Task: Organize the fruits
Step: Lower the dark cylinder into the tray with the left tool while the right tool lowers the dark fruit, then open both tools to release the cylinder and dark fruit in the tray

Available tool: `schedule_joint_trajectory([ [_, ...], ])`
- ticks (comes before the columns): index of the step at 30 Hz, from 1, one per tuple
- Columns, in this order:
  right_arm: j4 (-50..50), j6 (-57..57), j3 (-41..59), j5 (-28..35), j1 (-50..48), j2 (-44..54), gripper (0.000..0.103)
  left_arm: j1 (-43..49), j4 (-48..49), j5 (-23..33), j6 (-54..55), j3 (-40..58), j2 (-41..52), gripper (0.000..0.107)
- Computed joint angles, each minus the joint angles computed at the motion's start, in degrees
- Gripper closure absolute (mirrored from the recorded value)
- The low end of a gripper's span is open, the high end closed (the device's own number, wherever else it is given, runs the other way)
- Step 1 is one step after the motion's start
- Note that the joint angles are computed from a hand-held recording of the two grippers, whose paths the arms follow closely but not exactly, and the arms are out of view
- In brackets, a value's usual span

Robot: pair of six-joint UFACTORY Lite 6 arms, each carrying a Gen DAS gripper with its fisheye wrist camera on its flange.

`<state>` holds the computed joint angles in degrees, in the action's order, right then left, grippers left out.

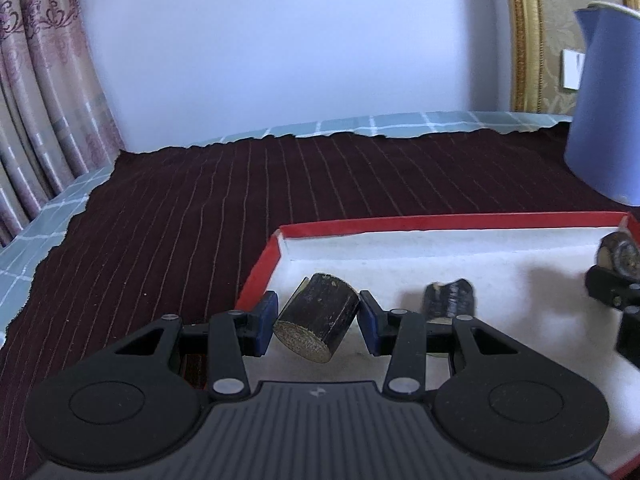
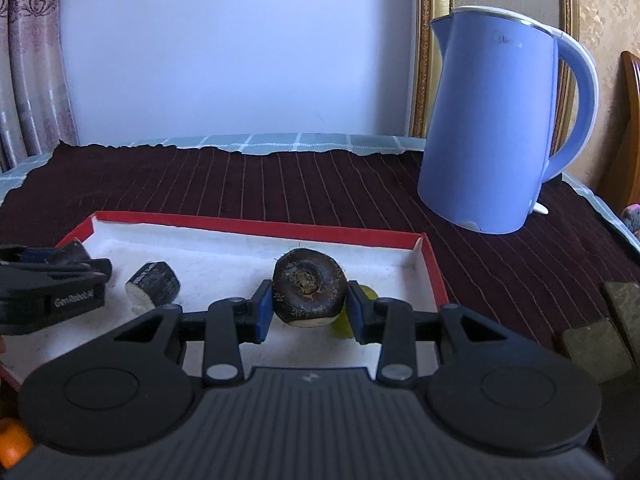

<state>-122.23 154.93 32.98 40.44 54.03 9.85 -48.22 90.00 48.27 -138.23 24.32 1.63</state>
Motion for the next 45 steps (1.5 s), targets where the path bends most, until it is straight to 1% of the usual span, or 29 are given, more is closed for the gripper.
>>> schedule_joint_trajectory([
  [6, 0.2, -0.2, 1.7, 0.7, -0.6, 1.8, 0.066, 2.6, 3.1, -1.9, -2.0, -1.0, -0.2, 0.064],
  [7, 0.0, 0.0, 1.7, 0.6, -0.8, 1.8, 0.059, 2.4, 2.9, -1.6, -2.0, -1.0, -0.1, 0.063],
  [8, -0.3, 0.4, 1.5, 0.6, -0.9, 1.7, 0.055, 1.8, 2.1, -0.7, -1.7, -0.8, 0.1, 0.061],
  [9, -0.5, 1.0, 1.1, 1.2, -0.7, 1.5, 0.052, 1.2, 1.5, 0.2, -1.5, -0.5, 0.5, 0.057],
  [10, -0.3, 0.9, 0.8, 1.4, -0.5, 1.3, 0.052, 0.5, 1.1, 1.2, -1.6, -0.4, 0.7, 0.053],
  [14, -0.3, 1.8, -0.7, 2.6, 0.2, 0.2, 0.046, -1.7, -0.9, 3.2, -0.6, -0.7, -0.3, 0.051],
  [17, 0.7, 1.9, -2.1, 4.1, 1.4, -0.8, 0.036, -3.0, -2.7, 3.7, 0.7, -1.0, -1.6, 0.048],
  [18, 1.0, 2.0, -2.5, 4.6, 1.9, -1.1, 0.03, -3.4, -3.2, 3.8, 0.8, -1.3, -2.1, 0.045],
  [19, 1.1, 2.2, -3.0, 5.1, 2.3, -1.5, 0.027, -4.0, -3.5, 4.0, 0.7, -1.6, -2.6, 0.044],
  [24, 1.4, 2.9, -4.7, 5.5, 3.6, -3.3, 0.026, -6.7, -5.6, 5.0, 0.8, -2.4, -3.4, 0.044],
  [27, 2.3, 2.5, -5.2, 6.1, 4.5, -3.6, 0.023, -8.2, -6.5, 5.5, 0.6, -3.0, -4.0, 0.044],
  [31, 2.9, 2.7, -6.0, 6.4, 5.3, -4.2, 0.023, -10.1, -8.1, 6.4, 0.6, -3.7, -5.0, 0.043],
  [38, 3.7, 4.5, -8.1, 7.8, 7.1, -5.6, 0.021, -13.8, -10.3, 8.2, -1.8, -5.9, -7.2, 0.043],
  [40, 3.5, 5.5, -8.6, 8.1, 7.5, -5.8, 0.017, -14.8, -10.9, 8.6, -2.6, -6.4, -7.6, 0.043],
  [43, 3.1, 7.5, -9.4, 9.0, 8.1, -5.9, 0.016, -17.4, -11.6, 9.8, -5.0, -7.4, -8.2, 0.043],
  [45, 2.9, 9.2, -10.0, 10.2, 8.8, -5.5, 0.014, -19.2, -11.8, 10.9, -6.9, -7.3, -6.7, 0.043],
])
